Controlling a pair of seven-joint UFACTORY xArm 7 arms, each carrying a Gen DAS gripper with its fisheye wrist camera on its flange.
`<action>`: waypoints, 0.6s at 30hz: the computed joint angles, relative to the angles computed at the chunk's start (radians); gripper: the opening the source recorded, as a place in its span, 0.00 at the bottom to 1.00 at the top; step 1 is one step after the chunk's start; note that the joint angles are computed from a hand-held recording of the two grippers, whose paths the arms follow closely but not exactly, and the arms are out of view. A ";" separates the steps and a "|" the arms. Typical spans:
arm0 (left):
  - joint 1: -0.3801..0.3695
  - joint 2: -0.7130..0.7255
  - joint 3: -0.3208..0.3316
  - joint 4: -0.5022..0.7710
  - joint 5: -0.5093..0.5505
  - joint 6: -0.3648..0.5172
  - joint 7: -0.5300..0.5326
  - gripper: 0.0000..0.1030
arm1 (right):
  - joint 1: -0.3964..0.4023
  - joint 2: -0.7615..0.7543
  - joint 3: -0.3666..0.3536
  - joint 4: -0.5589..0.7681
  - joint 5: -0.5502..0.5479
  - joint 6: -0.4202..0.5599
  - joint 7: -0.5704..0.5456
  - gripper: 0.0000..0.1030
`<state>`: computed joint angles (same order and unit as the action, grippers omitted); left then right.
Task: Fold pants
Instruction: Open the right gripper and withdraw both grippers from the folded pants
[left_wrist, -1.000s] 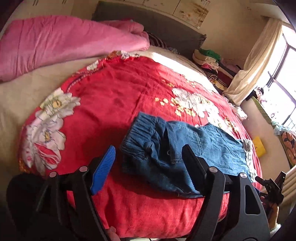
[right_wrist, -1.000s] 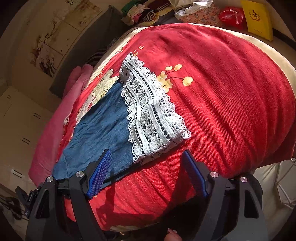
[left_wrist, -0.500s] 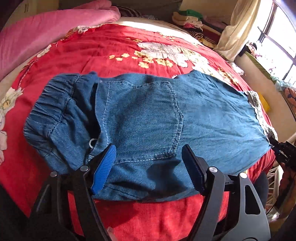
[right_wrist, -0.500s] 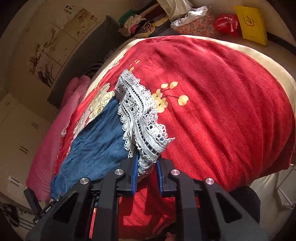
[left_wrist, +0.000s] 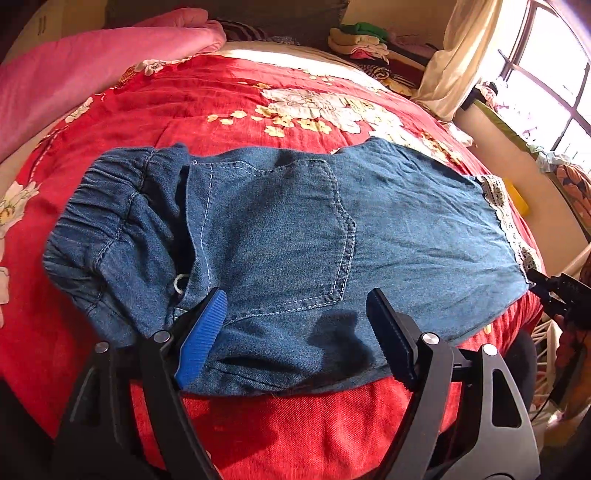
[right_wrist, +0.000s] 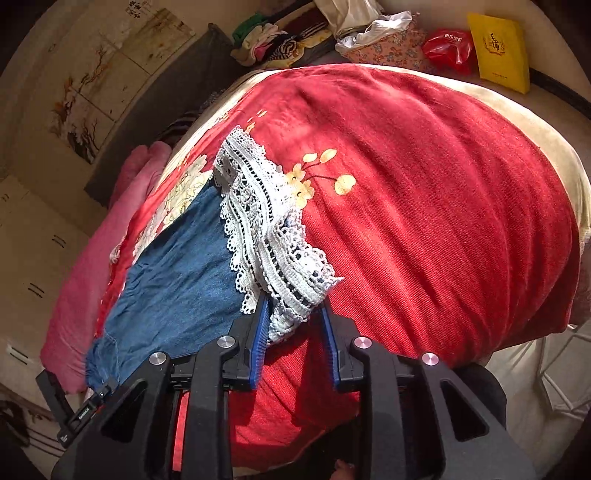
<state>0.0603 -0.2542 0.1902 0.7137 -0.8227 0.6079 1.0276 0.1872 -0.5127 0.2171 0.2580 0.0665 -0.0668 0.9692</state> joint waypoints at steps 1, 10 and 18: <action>0.005 -0.010 0.003 0.002 0.005 0.019 -0.015 0.73 | -0.014 -0.025 0.014 -0.006 -0.002 0.020 0.004 0.33; -0.006 -0.151 0.018 -0.020 0.074 0.066 -0.107 0.82 | -0.074 -0.245 0.075 -0.038 -0.061 0.148 0.044 0.53; -0.092 -0.226 0.001 -0.024 0.117 0.039 -0.142 0.90 | -0.094 -0.350 0.113 -0.038 -0.121 0.187 0.063 0.72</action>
